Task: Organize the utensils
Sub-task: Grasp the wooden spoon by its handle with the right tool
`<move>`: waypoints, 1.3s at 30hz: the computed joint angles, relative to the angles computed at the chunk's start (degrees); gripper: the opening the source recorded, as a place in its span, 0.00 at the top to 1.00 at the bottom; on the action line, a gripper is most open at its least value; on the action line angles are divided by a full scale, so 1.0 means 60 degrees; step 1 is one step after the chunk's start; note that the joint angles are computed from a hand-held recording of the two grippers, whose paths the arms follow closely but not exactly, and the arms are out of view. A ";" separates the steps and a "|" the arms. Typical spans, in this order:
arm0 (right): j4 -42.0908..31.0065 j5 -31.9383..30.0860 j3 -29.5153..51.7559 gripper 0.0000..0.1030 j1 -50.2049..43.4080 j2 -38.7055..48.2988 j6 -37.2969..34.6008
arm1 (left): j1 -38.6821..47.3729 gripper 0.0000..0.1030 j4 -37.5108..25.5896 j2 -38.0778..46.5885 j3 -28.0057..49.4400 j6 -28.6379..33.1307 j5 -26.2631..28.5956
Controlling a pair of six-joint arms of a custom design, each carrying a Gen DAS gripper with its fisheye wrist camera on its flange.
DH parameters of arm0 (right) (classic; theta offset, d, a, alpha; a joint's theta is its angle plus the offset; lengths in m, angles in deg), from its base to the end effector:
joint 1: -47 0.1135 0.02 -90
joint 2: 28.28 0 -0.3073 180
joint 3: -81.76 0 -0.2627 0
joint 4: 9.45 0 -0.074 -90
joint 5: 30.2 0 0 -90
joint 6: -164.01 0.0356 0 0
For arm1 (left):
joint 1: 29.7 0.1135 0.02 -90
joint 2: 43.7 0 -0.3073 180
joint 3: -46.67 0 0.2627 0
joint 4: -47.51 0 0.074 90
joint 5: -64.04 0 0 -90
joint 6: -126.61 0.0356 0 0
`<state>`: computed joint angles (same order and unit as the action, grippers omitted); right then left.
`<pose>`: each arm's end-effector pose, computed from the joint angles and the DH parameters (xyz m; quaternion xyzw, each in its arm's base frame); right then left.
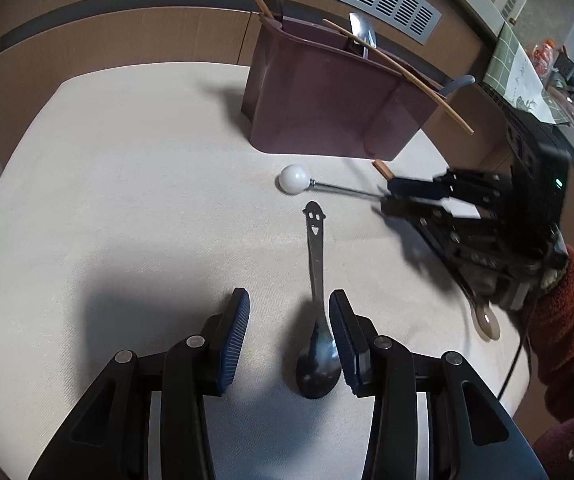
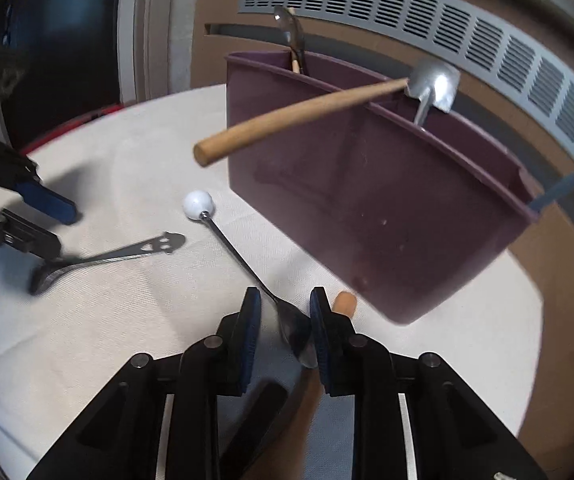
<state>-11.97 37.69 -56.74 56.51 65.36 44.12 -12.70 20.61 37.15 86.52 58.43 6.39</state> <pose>0.2568 0.0566 0.1255 -0.3700 0.8608 0.1271 0.3255 0.2050 0.0428 0.1481 0.0930 0.9395 -0.1967 0.2645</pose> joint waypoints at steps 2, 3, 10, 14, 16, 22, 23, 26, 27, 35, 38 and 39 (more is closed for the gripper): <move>-0.0659 -0.0807 -0.0139 0.77 -0.0250 -0.0352 0.0110 | -0.0111 0.59 0.0055 0.0163 0.0072 -0.0137 0.0087; -0.0911 -0.1134 -0.0305 0.78 -0.0280 -0.0618 0.0016 | -0.0217 0.59 0.0154 0.0224 0.0077 -0.0286 0.0094; -0.2128 -0.1950 -0.1836 0.81 0.0429 -0.3078 -0.0324 | -0.1397 0.59 0.0854 0.0542 0.0320 -0.2139 -0.0039; -0.1882 -0.1995 -0.2152 0.81 -0.0647 -0.4198 0.0637 | -0.2285 0.59 0.2023 0.0504 0.0212 -0.2839 -0.0031; -0.1665 -0.1944 -0.2127 0.80 -0.1466 -0.4187 0.1276 | -0.2790 0.59 0.2721 0.0604 0.0136 -0.3066 -0.0159; -0.1169 -0.2035 -0.1798 0.77 -0.3556 -0.2880 0.2289 | -0.3990 0.59 0.3878 0.1852 0.0735 -0.3245 -0.0701; -0.1130 -0.2026 -0.1842 0.77 -0.3728 -0.2732 0.2338 | -0.4049 0.59 0.3647 0.2139 0.1021 -0.3153 -0.0675; -0.1351 -0.1965 -0.1868 0.77 -0.4133 -0.2567 0.1899 | -0.4048 0.59 0.3213 0.2417 0.1320 -0.2774 -0.0587; -0.1323 -0.1948 -0.1846 0.77 -0.4144 -0.2498 0.1870 | -0.3953 0.59 0.2927 0.2307 0.1328 -0.2461 -0.0450; -0.0916 -0.1306 -0.1705 0.77 -0.2845 -0.2149 0.2009 | -0.2587 0.59 0.1573 0.1428 0.0530 -0.0610 0.0149; -0.0592 -0.0636 -0.1448 0.76 -0.2182 -0.1453 0.2420 | -0.1940 0.59 0.1164 0.1083 0.0348 -0.0315 0.0482; -0.0617 -0.0584 -0.1294 0.76 -0.2005 -0.1285 0.2522 | -0.1778 0.59 0.1059 0.0947 0.0286 -0.0310 0.0534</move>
<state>-15.67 34.18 -64.50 44.48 57.65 59.26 -23.37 26.96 42.83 88.24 56.57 9.60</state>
